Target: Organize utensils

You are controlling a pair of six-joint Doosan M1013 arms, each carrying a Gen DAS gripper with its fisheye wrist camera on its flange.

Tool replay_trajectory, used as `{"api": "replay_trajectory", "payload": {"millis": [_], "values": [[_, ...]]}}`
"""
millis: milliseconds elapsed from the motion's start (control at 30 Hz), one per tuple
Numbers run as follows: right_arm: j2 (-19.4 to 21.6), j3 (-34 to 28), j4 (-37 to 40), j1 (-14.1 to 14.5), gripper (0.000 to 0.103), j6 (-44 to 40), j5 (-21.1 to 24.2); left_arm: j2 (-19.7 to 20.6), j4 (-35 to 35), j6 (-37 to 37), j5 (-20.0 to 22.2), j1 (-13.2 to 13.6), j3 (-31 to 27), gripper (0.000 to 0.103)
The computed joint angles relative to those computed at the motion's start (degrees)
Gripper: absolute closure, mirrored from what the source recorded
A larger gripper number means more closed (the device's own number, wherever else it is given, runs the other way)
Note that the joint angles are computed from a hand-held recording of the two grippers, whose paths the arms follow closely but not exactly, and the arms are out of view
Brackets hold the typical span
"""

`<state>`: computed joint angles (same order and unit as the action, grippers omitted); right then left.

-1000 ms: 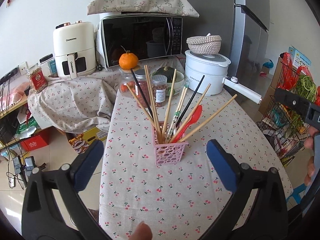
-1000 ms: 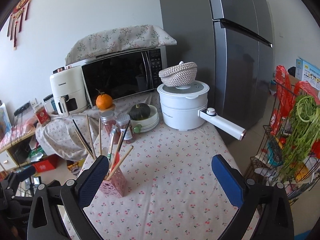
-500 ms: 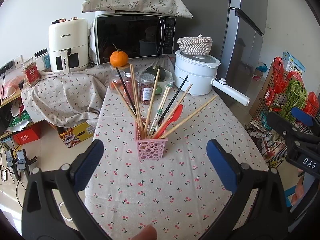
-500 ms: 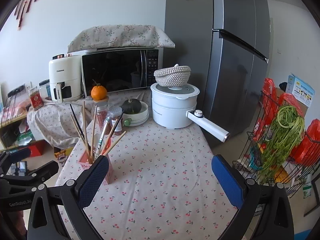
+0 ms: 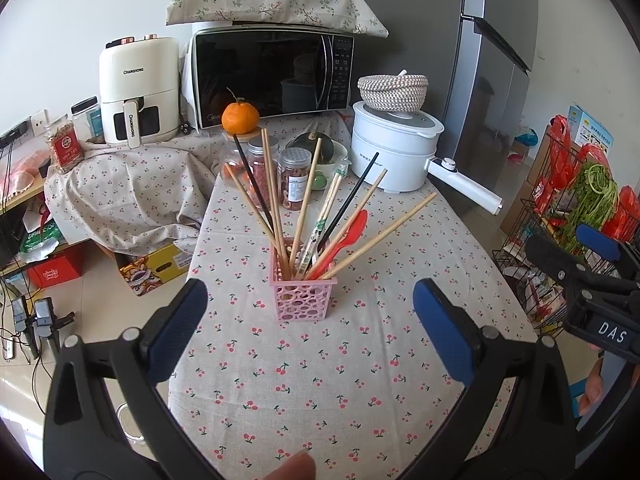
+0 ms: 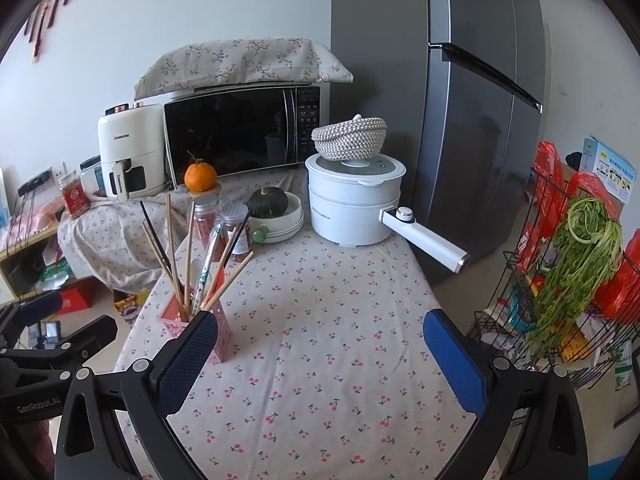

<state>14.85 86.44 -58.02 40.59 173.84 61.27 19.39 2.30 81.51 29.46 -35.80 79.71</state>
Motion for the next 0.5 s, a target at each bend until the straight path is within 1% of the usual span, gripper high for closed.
{"api": "replay_trajectory", "payload": {"millis": [500], "values": [[-0.06,0.01,0.5,-0.22,0.0,0.49,-0.57,-0.04,0.25,-0.23,0.01,0.04,-0.03,0.001]]}}
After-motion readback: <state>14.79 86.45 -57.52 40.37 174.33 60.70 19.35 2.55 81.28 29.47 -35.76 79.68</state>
